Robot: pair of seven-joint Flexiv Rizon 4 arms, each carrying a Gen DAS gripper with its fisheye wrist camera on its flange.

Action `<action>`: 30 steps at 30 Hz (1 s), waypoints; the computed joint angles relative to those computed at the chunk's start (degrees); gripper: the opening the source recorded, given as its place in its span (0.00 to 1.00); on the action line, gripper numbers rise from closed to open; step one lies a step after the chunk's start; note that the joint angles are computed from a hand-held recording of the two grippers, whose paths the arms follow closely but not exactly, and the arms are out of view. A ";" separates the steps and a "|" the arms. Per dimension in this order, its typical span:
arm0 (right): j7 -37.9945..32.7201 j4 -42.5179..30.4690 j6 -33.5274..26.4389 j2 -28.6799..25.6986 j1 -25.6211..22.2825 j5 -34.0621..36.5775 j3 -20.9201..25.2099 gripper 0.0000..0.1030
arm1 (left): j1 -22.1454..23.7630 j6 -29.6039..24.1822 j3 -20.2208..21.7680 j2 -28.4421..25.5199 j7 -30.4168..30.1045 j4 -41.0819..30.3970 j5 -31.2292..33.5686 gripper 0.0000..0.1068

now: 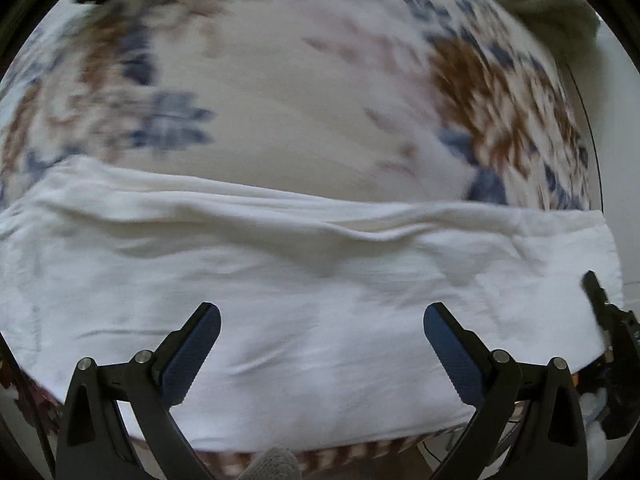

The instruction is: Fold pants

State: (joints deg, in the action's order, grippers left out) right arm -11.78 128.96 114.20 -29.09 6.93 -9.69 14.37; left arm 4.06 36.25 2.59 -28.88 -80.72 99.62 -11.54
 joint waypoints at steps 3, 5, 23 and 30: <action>-0.72 -1.96 -3.85 2.65 3.73 0.35 -1.34 0.10 | 1.90 0.16 1.78 2.59 0.77 1.23 0.62 0.96; -1.18 -3.64 -6.63 4.05 7.04 1.17 -2.40 0.10 | 3.38 0.55 2.59 3.94 1.68 2.11 0.70 0.96; -11.99 -42.52 -38.12 -18.33 27.38 -1.10 7.39 0.10 | 19.76 1.24 11.30 5.67 6.50 4.93 3.01 0.96; -20.19 -46.24 -40.08 -20.89 22.84 9.91 17.50 0.84 | 24.46 -0.59 10.72 4.99 8.78 3.60 -0.12 0.96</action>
